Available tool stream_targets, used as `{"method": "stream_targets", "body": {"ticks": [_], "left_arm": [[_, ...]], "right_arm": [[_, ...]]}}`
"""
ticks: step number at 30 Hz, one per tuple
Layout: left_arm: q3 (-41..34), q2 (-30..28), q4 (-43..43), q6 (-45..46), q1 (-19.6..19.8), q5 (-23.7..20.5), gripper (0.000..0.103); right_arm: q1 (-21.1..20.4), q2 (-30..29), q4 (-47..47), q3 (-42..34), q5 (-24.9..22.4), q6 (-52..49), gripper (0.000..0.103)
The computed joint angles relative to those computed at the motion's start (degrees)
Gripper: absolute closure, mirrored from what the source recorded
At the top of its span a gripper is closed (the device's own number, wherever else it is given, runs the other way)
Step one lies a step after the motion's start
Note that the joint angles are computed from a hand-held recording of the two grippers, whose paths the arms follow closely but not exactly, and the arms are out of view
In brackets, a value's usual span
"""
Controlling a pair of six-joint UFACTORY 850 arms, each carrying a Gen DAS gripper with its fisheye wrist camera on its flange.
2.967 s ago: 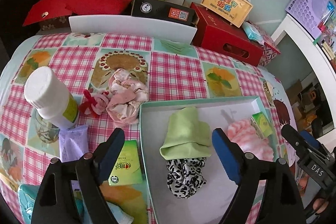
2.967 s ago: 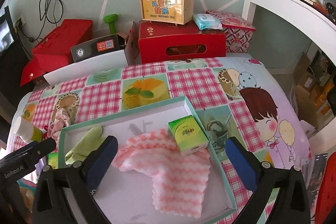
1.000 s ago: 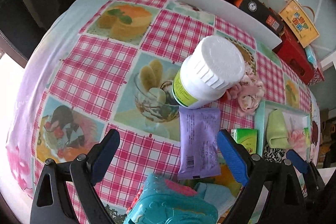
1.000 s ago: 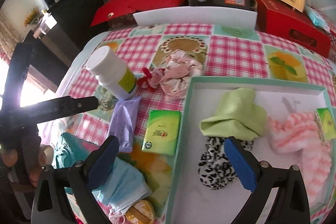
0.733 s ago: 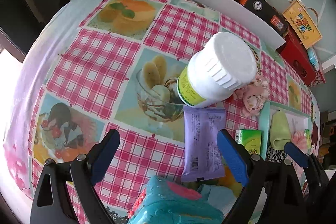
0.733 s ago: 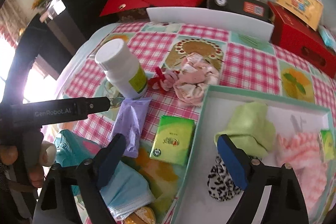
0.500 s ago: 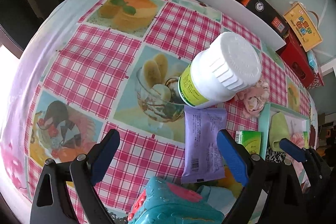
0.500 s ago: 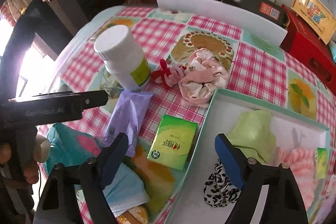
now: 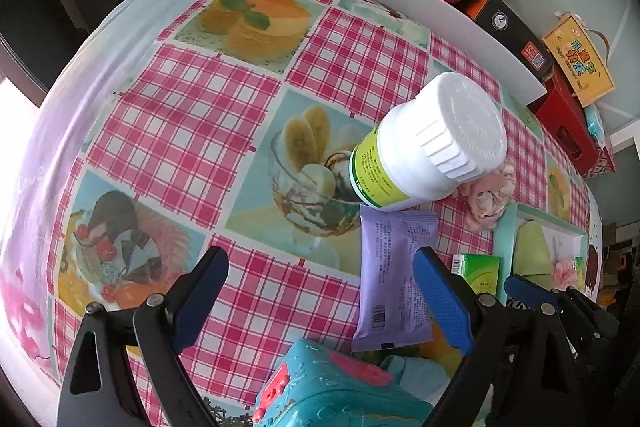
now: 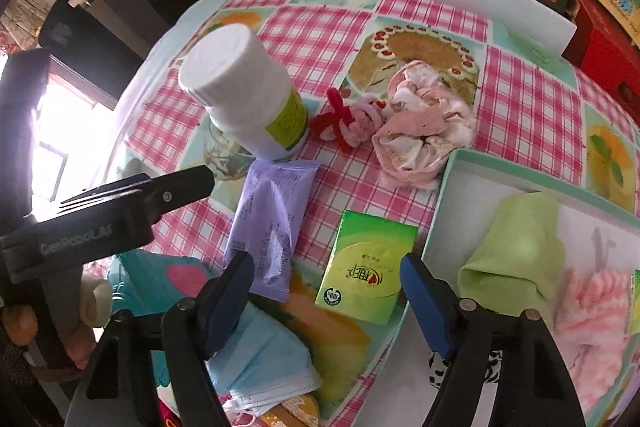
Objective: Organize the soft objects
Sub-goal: 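Reach left tool to purple packet while right tool grasps green tissue pack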
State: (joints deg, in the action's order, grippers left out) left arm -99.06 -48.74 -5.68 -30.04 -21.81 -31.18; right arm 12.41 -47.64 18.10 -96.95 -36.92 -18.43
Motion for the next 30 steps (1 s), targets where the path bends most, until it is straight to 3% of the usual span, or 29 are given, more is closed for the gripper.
{"method": "stream_targets", "body": {"ticks": [9,26,30], "left_arm": [[0.1,0.2,-0.5,0.7,-0.1,0.5,0.009],[-0.7,-0.7,-1.6,2.6,-0.2,0.5,0.009],[-2.0,-1.7,-0.6,2.2,-0.5,-0.7,0.009]], "right_arm": [[0.4,-2.0,-3.0,-2.3,-1.9,4.6,0.026],[1.4,-3.3,-10.3,-2.9,-1.2,12.1,0.026],[2.1,-3.3,-13.4,-3.0,-0.2,16.0,0.031]]}}
